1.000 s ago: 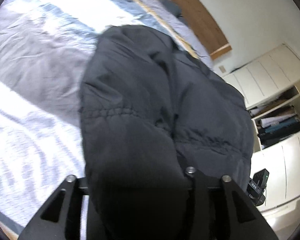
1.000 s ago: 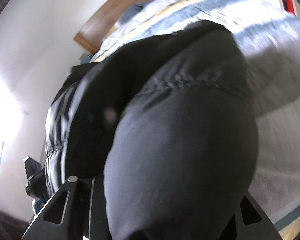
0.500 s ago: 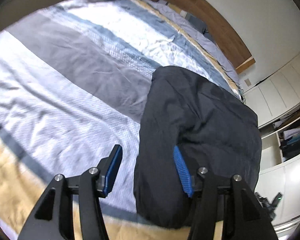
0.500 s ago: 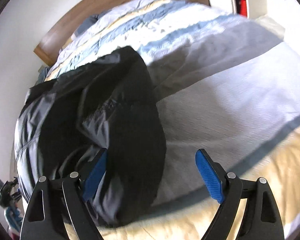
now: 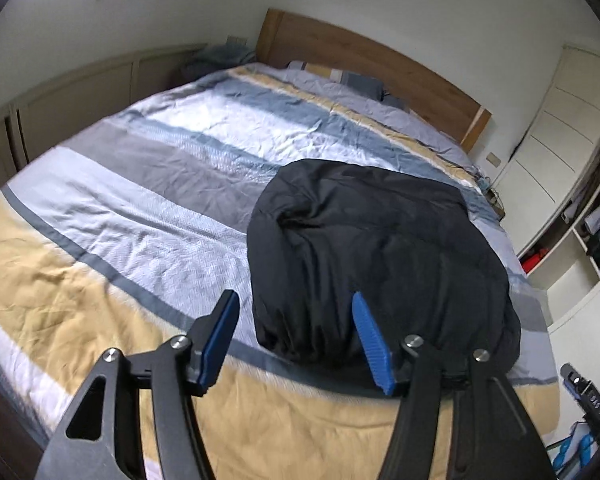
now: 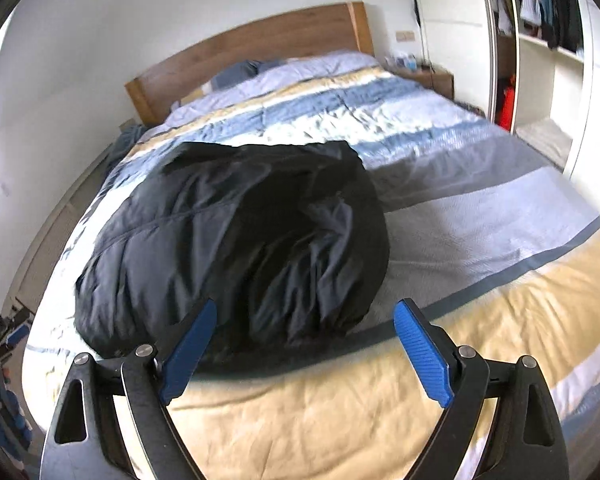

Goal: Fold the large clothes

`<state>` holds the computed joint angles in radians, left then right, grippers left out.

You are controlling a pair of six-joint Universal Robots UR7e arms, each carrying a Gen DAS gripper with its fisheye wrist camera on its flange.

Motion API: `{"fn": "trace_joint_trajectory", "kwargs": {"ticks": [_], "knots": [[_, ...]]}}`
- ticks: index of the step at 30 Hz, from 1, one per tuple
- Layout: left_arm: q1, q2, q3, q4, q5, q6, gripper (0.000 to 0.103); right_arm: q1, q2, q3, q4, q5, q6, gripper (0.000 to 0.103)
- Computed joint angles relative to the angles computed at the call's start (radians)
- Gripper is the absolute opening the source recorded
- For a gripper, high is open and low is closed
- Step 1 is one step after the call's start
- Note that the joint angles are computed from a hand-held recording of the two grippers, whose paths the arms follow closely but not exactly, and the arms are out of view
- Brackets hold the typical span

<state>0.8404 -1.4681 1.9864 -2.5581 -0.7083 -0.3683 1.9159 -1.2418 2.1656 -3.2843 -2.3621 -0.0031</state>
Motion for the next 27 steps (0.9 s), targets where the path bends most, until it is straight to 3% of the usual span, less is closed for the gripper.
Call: {"fn": "trace_joint_trajectory", "kwargs": {"ticks": [3,6,14,17,21,27], "knots": [[-0.069,-0.045,0.067,0.004,0.051,-0.027,0.058,0.052,0.008,0.029,-0.057,-0.033,-0.016,0.093],[-0.154,-0.103,0.131,0.081,0.114,-0.096,0.071,0.1,0.006,0.064,-0.104,-0.057,-0.029,0.095],[-0.376,-0.242,0.231,0.377,0.275,-0.312,0.071,0.203,-0.012,0.125,-0.157,-0.117,-0.012,0.099],[-0.442,-0.274,0.241,0.485,0.302,-0.38,0.071,0.241,-0.004,0.133,-0.197,-0.142,-0.027,0.102],[-0.507,-0.29,0.233,0.638,0.332,-0.472,0.071,0.282,0.015,0.135,-0.242,-0.179,-0.064,0.103],[-0.564,-0.294,0.233,0.757,0.369,-0.563,0.071,0.315,0.056,0.139,-0.307,-0.223,-0.129,0.103]]}}
